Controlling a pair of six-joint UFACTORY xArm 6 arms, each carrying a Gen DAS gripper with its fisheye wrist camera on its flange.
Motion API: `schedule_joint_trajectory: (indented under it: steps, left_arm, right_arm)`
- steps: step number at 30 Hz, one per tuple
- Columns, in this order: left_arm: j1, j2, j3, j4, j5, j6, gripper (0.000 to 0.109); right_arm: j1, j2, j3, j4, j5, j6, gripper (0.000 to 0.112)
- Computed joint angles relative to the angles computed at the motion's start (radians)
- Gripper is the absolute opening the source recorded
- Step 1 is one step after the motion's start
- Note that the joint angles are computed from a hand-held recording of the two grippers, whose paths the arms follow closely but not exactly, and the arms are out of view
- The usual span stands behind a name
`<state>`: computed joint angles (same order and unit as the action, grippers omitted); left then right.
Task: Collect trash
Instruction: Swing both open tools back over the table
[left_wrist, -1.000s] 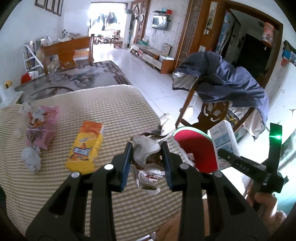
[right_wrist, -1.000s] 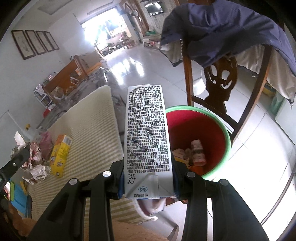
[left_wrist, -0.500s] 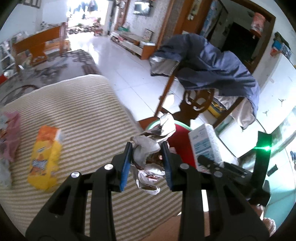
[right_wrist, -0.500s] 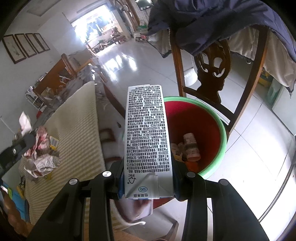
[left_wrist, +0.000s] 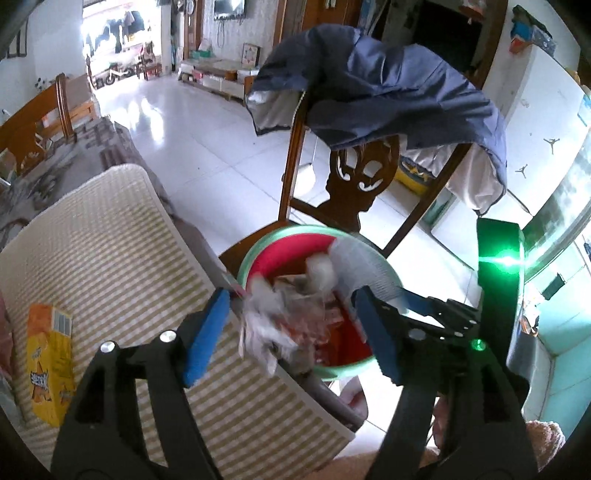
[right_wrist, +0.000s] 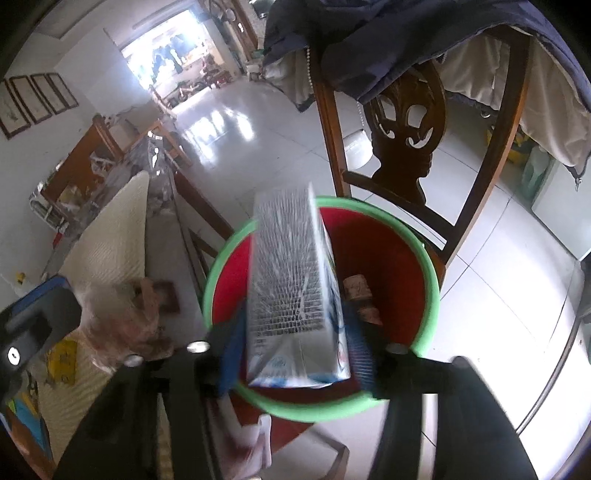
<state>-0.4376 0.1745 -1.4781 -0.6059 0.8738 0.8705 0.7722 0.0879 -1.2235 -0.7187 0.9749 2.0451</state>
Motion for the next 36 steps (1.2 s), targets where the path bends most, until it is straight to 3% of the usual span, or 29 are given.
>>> schedule_joint_trajectory:
  steps: [4, 10, 14, 18, 21, 25, 31, 33, 36]
  left_arm:
    - [0.015, -0.016, 0.032, 0.015, -0.033, -0.002, 0.072]
    - [0.072, -0.014, 0.024, 0.011, -0.001, -0.024, 0.072]
    - [0.147, -0.037, 0.04, -0.029, 0.001, -0.016, 0.075]
    - [0.238, -0.033, 0.031, -0.02, -0.01, -0.047, 0.076]
    - [0.326, 0.005, -0.016, 0.01, -0.012, -0.118, 0.077]
    - [0.442, 0.091, -0.115, 0.074, -0.018, -0.218, 0.078]
    - [0.528, 0.261, -0.301, 0.228, -0.04, -0.353, 0.081]
    - [0.545, 0.324, -0.367, 0.235, -0.013, -0.4, 0.081]
    - [0.55, 0.432, -0.509, 0.238, 0.111, -0.472, 0.081]
  right_arm:
    - [0.01, 0.001, -0.011, 0.002, 0.031, -0.004, 0.055]
    - [0.028, 0.005, -0.041, 0.002, 0.035, 0.009, 0.056]
    - [0.049, 0.033, -0.133, -0.036, 0.066, -0.021, 0.064]
    - [0.055, 0.083, -0.232, -0.099, -0.005, -0.008, 0.074]
    - [0.064, 0.202, -0.397, -0.082, -0.024, -0.123, 0.079]
    - [0.068, 0.406, -0.682, 0.052, 0.032, -0.365, 0.081]
    - [0.089, 0.522, -0.872, 0.085, 0.178, -0.427, 0.081]
    - [0.097, 0.549, -0.92, 0.09, 0.225, -0.453, 0.081]
    - [0.097, 0.583, -0.972, 0.108, 0.269, -0.498, 0.081]
